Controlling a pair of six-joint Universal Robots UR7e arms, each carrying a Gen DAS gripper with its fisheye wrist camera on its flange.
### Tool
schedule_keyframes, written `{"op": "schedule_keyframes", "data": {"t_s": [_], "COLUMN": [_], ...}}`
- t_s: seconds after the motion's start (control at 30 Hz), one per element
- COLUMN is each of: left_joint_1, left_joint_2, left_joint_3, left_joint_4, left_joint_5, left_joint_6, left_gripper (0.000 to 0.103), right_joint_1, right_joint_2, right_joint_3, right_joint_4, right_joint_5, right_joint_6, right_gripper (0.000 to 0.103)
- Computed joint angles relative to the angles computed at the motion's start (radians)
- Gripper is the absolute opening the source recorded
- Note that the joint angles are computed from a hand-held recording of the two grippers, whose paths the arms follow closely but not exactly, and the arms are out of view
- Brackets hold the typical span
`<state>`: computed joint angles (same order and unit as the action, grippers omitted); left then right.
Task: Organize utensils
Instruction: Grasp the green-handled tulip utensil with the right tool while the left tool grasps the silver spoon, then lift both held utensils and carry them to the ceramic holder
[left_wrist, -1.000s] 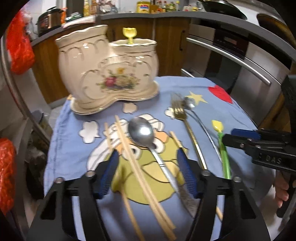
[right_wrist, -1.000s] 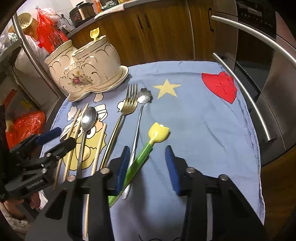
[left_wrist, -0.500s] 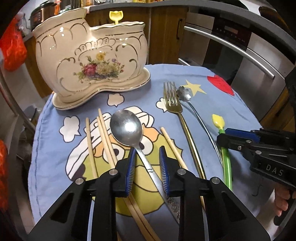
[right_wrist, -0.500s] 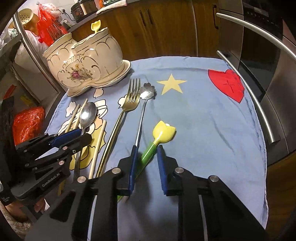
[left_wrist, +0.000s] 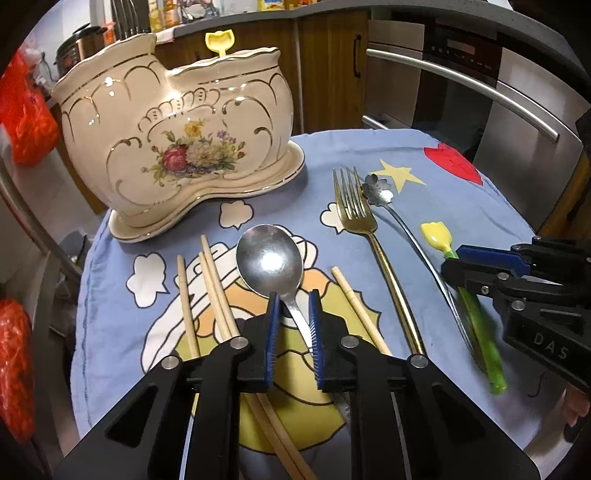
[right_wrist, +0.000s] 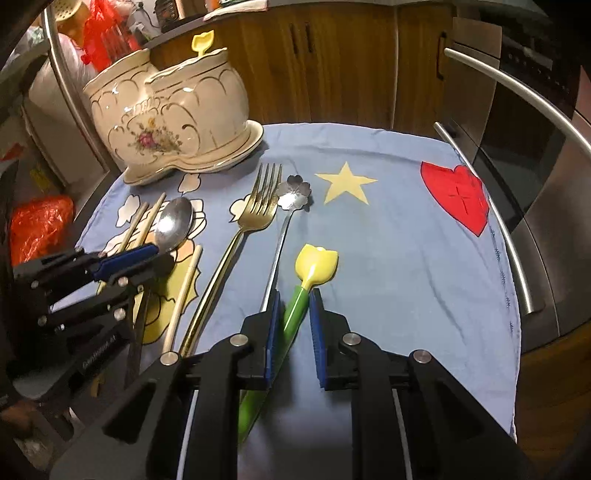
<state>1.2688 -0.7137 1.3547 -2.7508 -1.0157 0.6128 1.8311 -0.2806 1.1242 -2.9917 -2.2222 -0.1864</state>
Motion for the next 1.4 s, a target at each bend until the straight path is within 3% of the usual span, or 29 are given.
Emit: {"op": "schedule_keyframes", "data": {"t_s": [0.2, 0.83, 1.1, 1.3, 1.4], "left_joint_1": [0.007, 0.005, 0.001, 0.001, 0.003], "left_joint_2": [-0.007, -0.157, -0.182, -0.106, -0.028], "left_joint_3": [-0.002, 0.11, 0.026, -0.185, -0.335], "left_joint_4": [0.004, -0.13, -0.149, -0.14, -0.11], "left_joint_5": [-0.02, -0.243, -0.312, -0.349, -0.368], "left_joint_6": [-0.008, -0.003, 0.002, 0.008, 0.013], "left_gripper": [0.006, 0.006, 0.006, 0.006, 0.005], "right_joint_1": [-0.003, 0.004, 0.022, 0.038, 0.037], "right_joint_2": [-0.024, -0.077, -0.034, 0.069, 0.154], "right_joint_3": [0.044, 0.145, 0.003, -0.265, -0.457], "right_joint_4": [-0.073, -0.345, -0.311, -0.228, -0.171], "right_joint_5": [0.038, 0.242, 0.307, 0.351, 0.381], "right_joint_6": [-0.003, -0.036, -0.065, -0.129, -0.144], "right_gripper": [0.01, 0.01, 0.01, 0.01, 0.01]}}
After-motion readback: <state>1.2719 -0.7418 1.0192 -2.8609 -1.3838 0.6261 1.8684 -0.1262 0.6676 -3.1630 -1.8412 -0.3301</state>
